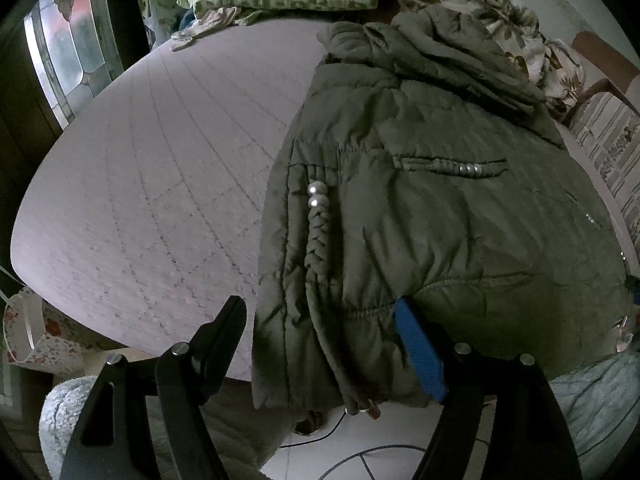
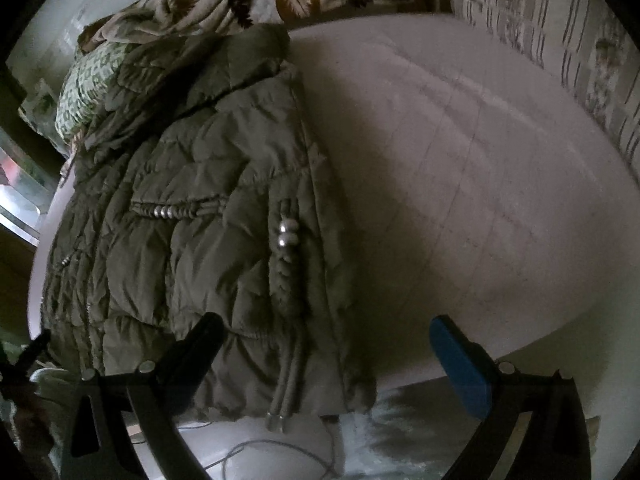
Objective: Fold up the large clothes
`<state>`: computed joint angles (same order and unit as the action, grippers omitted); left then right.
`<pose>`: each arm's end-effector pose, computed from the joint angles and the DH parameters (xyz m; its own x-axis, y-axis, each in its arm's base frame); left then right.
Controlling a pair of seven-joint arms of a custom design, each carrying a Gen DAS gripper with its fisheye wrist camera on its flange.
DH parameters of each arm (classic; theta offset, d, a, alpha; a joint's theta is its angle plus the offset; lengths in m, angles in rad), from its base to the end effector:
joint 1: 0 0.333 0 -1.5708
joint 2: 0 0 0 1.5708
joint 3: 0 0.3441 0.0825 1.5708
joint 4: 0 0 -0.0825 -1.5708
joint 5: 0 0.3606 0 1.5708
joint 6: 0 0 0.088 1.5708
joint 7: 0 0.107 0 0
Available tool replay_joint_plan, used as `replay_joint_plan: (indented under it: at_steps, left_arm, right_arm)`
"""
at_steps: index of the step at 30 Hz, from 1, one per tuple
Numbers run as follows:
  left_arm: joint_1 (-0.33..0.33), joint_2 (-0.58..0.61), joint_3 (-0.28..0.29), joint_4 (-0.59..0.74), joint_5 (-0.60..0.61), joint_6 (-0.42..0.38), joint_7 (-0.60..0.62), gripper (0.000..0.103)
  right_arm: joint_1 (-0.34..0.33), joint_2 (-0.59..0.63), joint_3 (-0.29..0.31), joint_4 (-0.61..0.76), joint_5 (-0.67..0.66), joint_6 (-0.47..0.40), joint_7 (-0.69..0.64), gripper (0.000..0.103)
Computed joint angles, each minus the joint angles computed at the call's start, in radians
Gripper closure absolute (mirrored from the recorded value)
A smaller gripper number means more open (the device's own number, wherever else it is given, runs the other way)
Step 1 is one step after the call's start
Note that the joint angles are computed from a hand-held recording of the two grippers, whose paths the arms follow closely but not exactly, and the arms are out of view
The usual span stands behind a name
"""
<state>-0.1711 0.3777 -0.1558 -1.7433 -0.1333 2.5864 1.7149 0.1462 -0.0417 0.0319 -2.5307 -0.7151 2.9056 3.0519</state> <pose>0.6494 -0.2027 0.4504 -0.3648 -0.9251 0.1053 -0.8432 0.2803 -0.4587 0.4502 0.1214 0.3725 -0.5405 -0.8114 -0.2224 -0.6976 0.5799 -0.4208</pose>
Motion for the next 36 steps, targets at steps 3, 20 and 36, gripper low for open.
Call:
replay_joint_plan:
  at_steps: [3,20,36]
  left_arm:
    - [0.004,0.008,-0.003,0.01,-0.01,-0.01,0.003,0.026]
    - [0.011,0.053,-0.012,0.067,-0.057,-0.084,-0.007,0.031]
    - [0.052,0.046,-0.061,0.097,-0.199,-0.15,0.13,0.084]
  right_arm:
    - [-0.002,0.019,-0.007,-0.002,0.029,0.037,-0.019,0.0]
    - [0.059,0.137,-0.04,0.064,0.204,0.125,-0.204,0.022]
    - [0.081,0.091,-0.036,0.075,0.2,0.076,-0.244,0.074]
